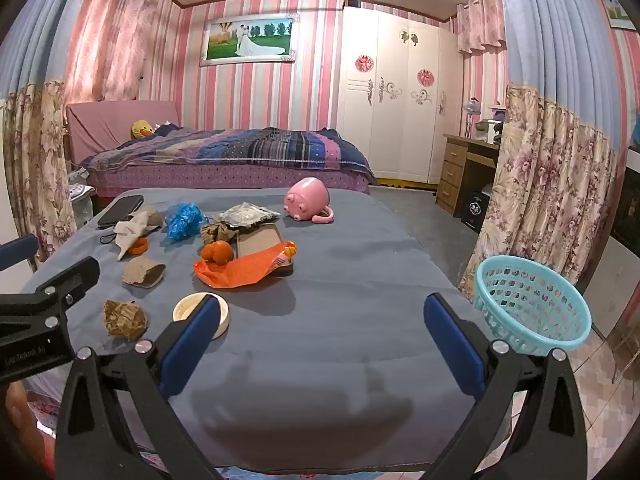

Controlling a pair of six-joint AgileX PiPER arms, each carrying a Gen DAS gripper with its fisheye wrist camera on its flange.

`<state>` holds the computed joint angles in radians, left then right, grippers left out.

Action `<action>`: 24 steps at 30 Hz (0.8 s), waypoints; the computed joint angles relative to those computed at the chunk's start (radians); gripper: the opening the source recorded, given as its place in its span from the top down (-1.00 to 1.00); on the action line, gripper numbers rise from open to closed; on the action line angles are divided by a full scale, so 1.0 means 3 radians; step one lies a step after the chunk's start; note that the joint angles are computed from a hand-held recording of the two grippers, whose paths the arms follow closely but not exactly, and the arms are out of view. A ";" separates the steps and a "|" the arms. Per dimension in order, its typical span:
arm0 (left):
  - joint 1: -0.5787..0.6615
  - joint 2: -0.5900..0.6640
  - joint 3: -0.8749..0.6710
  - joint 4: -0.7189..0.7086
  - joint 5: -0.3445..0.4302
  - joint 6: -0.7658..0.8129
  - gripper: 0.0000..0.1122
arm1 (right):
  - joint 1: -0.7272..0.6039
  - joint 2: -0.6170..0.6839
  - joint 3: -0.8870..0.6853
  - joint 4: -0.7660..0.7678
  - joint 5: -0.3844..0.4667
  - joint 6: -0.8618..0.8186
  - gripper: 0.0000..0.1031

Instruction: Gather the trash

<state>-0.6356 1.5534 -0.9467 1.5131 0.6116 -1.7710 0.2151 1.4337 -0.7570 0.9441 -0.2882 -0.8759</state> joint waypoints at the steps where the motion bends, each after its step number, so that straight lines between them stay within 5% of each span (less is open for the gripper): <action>1: -0.0002 -0.0002 0.0002 0.0002 0.0000 -0.0002 -0.75 | 0.0002 0.0001 -0.0001 0.0008 -0.0007 -0.0011 -0.92; 24: 0.0062 -0.0057 0.0063 0.0031 -0.0055 -0.0097 -0.75 | -0.0001 0.0003 0.0027 -0.0329 -0.0080 0.0324 -0.92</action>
